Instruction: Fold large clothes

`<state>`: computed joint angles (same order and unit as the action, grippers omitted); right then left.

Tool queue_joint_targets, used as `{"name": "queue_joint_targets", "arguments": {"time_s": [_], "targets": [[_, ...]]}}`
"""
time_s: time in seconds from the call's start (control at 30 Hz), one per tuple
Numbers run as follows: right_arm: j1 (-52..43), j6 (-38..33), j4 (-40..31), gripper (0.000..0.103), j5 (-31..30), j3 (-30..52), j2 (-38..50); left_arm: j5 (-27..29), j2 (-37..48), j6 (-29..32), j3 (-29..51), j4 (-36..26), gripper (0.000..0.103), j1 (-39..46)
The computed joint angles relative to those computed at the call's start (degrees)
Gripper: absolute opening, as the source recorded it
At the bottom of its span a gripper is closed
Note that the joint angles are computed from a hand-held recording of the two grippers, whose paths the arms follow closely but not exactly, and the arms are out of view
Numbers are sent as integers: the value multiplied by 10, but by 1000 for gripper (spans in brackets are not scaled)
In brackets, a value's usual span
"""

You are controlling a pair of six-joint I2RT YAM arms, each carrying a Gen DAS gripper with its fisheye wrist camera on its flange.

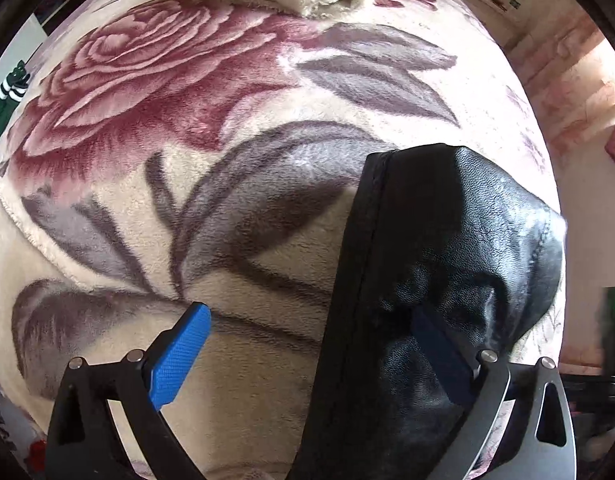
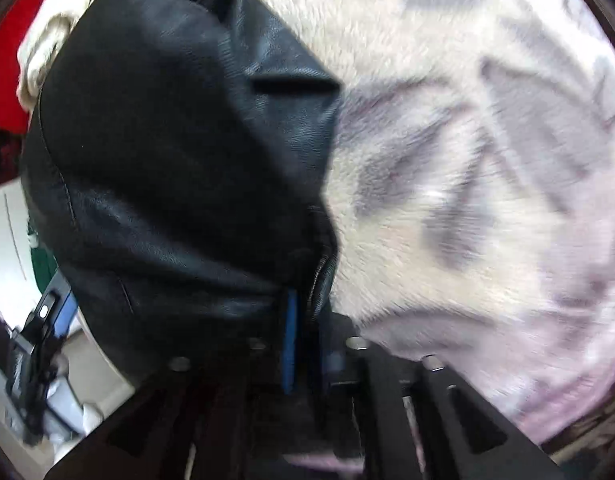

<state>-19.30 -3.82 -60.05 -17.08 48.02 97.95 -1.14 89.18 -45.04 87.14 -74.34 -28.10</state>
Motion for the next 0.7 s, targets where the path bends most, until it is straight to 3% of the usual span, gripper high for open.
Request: {"name": "queue_joint_targets", "arguments": {"time_s": [0.03, 0.1, 0.2, 0.3, 0.43, 0.53, 0.63, 0.7], "targets": [[-8, 0, -27, 34, 33, 17, -35, 2, -2, 0, -2, 0, 103, 2], [-37, -6, -60, 34, 39, 48, -108, 4, -3, 1, -3, 2, 103, 4], [-47, -13, -99, 34, -64, 117, -141, -2, -4, -1, -6, 6, 103, 0], [79, 21, -73, 34, -87, 179, -77, -1, -7, -4, -12, 11, 103, 1], [218, 48, -50, 33, 11, 287, 134, 17, -9, -4, -34, 30, 103, 5], [251, 55, -80, 33, 27, 375, 275, 34, -7, -8, -44, 44, 103, 10], [259, 38, -148, 33, 30, 447, 310, 55, -11, 11, -23, 21, 103, 28], [232, 20, -174, 36, -15, 454, 287, 67, -34, 24, -22, 15, 103, 44]]}}
